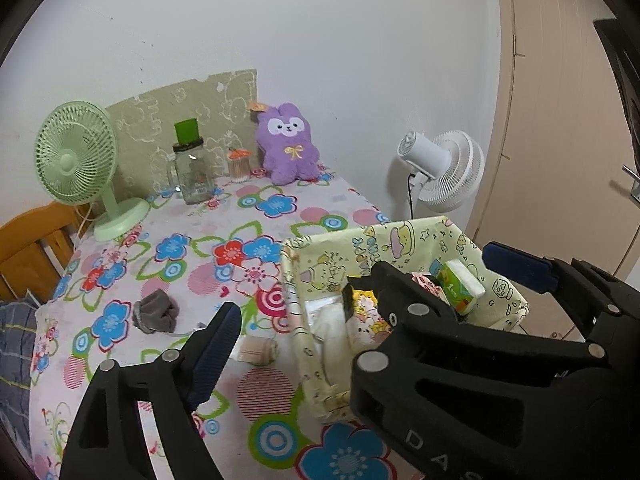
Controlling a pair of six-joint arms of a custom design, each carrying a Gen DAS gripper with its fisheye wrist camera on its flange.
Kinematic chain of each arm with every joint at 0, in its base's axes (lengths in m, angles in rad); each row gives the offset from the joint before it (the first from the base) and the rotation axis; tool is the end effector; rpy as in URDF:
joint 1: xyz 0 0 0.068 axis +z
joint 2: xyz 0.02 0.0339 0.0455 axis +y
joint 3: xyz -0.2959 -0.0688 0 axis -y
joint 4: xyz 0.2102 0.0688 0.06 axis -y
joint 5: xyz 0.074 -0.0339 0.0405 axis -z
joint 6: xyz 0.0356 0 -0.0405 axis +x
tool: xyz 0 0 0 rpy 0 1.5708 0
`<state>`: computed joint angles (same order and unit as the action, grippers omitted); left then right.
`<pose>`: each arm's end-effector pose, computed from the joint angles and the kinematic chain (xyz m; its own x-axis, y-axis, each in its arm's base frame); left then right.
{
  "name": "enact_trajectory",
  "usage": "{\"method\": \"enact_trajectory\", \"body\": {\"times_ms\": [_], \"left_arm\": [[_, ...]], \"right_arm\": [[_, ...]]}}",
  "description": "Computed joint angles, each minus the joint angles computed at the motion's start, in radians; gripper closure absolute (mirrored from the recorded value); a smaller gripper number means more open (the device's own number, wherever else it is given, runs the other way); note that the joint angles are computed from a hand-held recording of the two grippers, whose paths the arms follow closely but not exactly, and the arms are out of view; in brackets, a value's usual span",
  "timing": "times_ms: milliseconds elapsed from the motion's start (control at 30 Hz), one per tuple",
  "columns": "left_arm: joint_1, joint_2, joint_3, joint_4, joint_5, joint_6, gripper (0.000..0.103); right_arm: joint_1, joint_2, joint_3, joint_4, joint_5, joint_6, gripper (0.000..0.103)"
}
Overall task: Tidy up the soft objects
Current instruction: 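Open both tools and withdraw them from the box toward the bed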
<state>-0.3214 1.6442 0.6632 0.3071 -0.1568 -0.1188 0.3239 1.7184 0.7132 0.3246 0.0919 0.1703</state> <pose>0.2805 -0.0875 0.1992 -0.6112 0.0801 -0.7874 0.1247 0.9922 0.0042 0.2967 0.0962 0.1920 -0.6302 -0.0335 -0.7757 -0.1446 0.9867 0.0748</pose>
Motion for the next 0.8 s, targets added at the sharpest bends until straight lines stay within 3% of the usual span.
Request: {"method": "enact_trajectory", "body": {"times_ms": [300, 800], "left_arm": [[0.048, -0.079, -0.035, -0.011, -0.004, 0.030, 0.002], [0.169, -0.183, -0.104, 0.005, 0.066, 0.082, 0.002]], "right_arm": [[0.075, -0.058, -0.013, 0.006, 0.075, 0.037, 0.006], [0.214, -0.078, 0.029, -0.033, 0.177, 0.095, 0.002]]}}
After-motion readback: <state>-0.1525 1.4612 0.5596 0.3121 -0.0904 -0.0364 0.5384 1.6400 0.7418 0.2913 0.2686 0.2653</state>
